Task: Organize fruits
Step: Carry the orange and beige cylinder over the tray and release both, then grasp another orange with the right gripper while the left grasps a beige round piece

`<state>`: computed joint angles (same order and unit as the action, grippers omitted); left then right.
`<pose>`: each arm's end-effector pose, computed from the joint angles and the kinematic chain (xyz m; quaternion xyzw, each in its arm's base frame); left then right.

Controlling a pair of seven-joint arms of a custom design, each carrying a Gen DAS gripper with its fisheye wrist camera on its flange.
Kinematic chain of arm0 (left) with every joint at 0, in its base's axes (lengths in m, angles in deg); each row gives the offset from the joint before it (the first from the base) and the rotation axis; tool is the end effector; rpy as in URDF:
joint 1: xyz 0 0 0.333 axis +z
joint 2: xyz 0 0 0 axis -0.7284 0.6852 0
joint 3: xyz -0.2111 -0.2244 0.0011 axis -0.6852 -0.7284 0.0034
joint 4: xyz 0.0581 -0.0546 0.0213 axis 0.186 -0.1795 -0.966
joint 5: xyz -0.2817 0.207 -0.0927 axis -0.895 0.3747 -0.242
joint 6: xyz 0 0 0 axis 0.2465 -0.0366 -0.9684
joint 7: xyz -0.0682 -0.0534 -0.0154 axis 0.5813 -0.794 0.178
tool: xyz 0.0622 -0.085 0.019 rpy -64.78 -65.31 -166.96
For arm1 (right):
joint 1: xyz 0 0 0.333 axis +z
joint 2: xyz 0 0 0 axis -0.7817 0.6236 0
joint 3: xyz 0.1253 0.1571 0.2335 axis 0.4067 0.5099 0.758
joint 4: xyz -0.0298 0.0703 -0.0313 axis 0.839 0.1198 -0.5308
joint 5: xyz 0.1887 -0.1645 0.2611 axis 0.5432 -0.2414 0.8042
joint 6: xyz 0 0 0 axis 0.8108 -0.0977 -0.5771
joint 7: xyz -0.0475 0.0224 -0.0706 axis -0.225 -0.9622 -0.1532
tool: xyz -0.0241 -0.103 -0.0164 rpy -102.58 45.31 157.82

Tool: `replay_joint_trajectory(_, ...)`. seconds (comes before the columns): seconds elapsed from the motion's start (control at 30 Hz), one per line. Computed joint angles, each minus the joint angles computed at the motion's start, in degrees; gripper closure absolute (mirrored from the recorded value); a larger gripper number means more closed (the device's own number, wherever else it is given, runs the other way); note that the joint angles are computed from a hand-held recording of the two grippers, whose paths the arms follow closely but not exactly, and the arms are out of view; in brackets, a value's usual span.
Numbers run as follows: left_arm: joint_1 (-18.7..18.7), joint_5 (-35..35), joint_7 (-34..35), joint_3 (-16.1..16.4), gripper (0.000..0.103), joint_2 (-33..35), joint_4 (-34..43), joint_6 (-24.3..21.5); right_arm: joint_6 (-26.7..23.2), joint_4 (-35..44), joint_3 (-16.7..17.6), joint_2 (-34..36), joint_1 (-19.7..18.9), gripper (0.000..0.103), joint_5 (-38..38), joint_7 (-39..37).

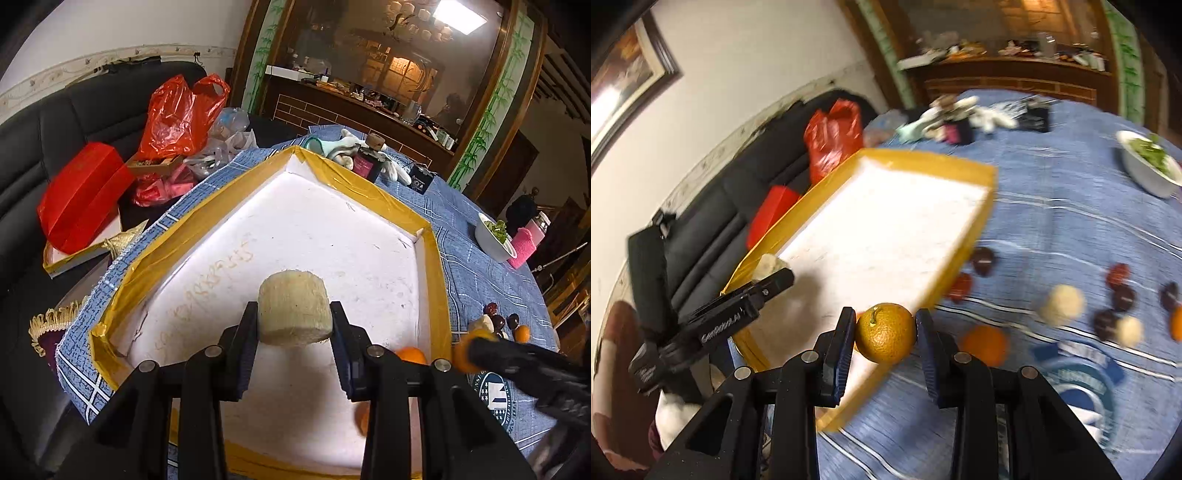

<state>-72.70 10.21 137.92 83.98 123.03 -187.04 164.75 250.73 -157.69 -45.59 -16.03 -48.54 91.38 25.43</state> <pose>0.5920 -0.1946 0.2719 -0.6945 0.6057 -0.3462 0.1761 0.5956 0.0689 0.2862 -0.7153 0.5887 -0.0569 0.3722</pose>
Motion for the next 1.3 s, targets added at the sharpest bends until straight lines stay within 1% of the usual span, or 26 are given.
replay_joint_trajectory(0.07,1.2,0.5,-0.1,-1.0,0.067,-0.2,-0.4,0.5,0.3,2.6,-0.3,2.8,1.8,0.066,-4.2,4.2)
replay_joint_trajectory(0.1,2.1,0.8,-0.1,-1.7,0.067,-0.3,-0.8,1.1,0.6,3.6,-0.3,3.8,2.1,0.066,-5.9,5.9)
replay_joint_trajectory(0.17,3.6,1.2,0.0,-2.9,0.063,-0.6,-1.4,2.2,1.2,5.2,0.3,5.6,2.3,0.065,-8.7,8.5)
replay_joint_trajectory(0.23,4.2,0.8,-0.1,-3.5,0.048,-0.9,-2.0,3.4,3.0,6.0,1.7,6.3,1.7,0.065,-9.0,8.5)
replay_joint_trajectory(0.27,4.1,0.2,0.0,-3.5,0.044,-1.1,-2.3,3.9,3.8,6.3,1.6,6.6,2.1,0.065,-10.4,10.1)
replay_joint_trajectory(0.33,4.7,-0.3,0.1,-4.2,0.039,-1.5,-2.8,4.7,3.3,6.2,2.8,6.3,0.5,0.059,-10.9,10.4)
replay_joint_trajectory(0.43,5.0,-1.5,0.4,-4.6,0.034,-2.3,-3.8,5.5,4.2,5.7,4.9,5.0,-1.7,0.052,-7.7,7.5)
replay_joint_trajectory(0.47,4.9,-1.9,0.6,-4.8,0.034,-2.6,-4.1,5.8,4.3,5.3,5.4,4.3,-2.6,0.051,-5.7,5.9)
replay_joint_trajectory(0.57,5.0,-2.5,1.2,-5.4,0.033,-3.1,-4.6,6.0,4.0,4.0,5.4,2.2,-3.9,0.049,0.4,1.4)
replay_joint_trajectory(0.63,5.0,-2.8,1.6,-5.7,0.033,-3.5,-4.9,6.1,4.2,2.6,4.4,0.8,-4.2,0.046,4.6,-1.7)
replay_joint_trajectory(0.77,3.8,-4.1,2.9,-5.7,0.032,-4.2,-5.5,6.7,4.8,0.6,0.8,-0.4,-3.1,0.046,7.6,-3.2)
replay_joint_trajectory(0.83,3.5,-4.3,3.5,-6.0,0.028,-4.4,-5.6,6.8,6.3,0.0,-0.9,0.1,-2.2,0.046,7.3,-2.8)
replay_joint_trajectory(0.9,2.9,-4.6,4.3,-6.0,0.027,-4.4,-5.3,6.5,6.8,-0.3,-2.0,1.3,-1.6,0.046,4.8,-0.5)
replay_joint_trajectory(0.97,2.8,-4.3,4.8,-6.3,0.027,-4.3,-4.9,6.0,7.2,0.0,-2.4,2.7,-1.5,0.046,1.8,1.9)
replay_joint_trajectory(1.07,1.9,-4.2,5.6,-6.1,0.027,-4.1,-4.2,5.2,8.1,0.4,-1.5,4.2,-1.9,0.046,-0.8,3.4)
replay_joint_trajectory(1.17,0.8,-4.4,6.2,-5.3,0.027,-3.8,-3.5,4.5,9.6,1.0,0.6,5.0,-3.0,0.046,-0.9,1.1)
replay_joint_trajectory(1.3,-0.3,-4.5,6.4,-4.6,0.027,-3.4,-2.4,3.3,11.8,1.1,2.2,5.9,-2.6,0.046,-3.1,-0.4)
